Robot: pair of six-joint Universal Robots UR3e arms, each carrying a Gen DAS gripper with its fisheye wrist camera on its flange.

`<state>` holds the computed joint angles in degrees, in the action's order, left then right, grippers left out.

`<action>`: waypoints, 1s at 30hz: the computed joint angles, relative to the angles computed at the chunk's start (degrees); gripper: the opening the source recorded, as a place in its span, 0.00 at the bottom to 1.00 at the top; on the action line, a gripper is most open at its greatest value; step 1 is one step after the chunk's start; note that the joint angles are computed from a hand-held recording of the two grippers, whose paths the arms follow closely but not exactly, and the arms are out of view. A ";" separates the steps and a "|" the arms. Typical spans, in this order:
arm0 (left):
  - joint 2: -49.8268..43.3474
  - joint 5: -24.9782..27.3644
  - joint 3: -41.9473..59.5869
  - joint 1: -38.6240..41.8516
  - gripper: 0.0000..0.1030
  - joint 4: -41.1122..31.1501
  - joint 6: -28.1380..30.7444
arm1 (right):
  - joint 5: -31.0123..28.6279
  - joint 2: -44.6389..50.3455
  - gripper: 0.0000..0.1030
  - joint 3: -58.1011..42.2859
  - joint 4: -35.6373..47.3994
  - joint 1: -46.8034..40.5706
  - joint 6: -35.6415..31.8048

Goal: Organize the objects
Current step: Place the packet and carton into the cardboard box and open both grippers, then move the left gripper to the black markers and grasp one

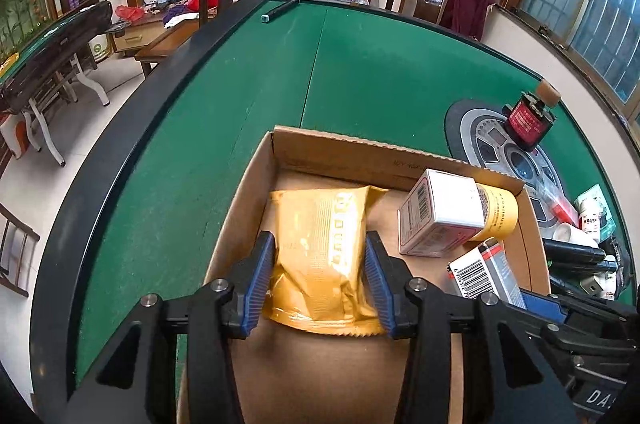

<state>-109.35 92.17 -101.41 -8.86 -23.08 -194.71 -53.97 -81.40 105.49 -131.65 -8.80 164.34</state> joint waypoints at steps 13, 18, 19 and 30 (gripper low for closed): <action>14.51 -0.36 -9.87 1.29 0.73 0.32 -5.56 | 1.55 -8.26 0.51 2.96 1.62 -2.60 -4.07; 21.30 1.50 -12.33 -2.44 0.80 -3.32 -8.47 | 5.59 -21.91 0.80 7.16 8.77 -14.16 -15.38; 22.02 1.83 -12.26 -3.83 0.81 -3.79 -9.12 | 5.84 -24.60 0.81 8.11 9.40 -16.76 -16.09; 9.35 3.84 3.43 -22.52 0.83 -4.46 -12.78 | 12.15 -31.09 1.00 16.64 1.82 -48.49 -20.31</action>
<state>-100.00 96.00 -97.98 -31.38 -27.55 -207.49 -41.82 -112.49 122.14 -129.83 -57.29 144.03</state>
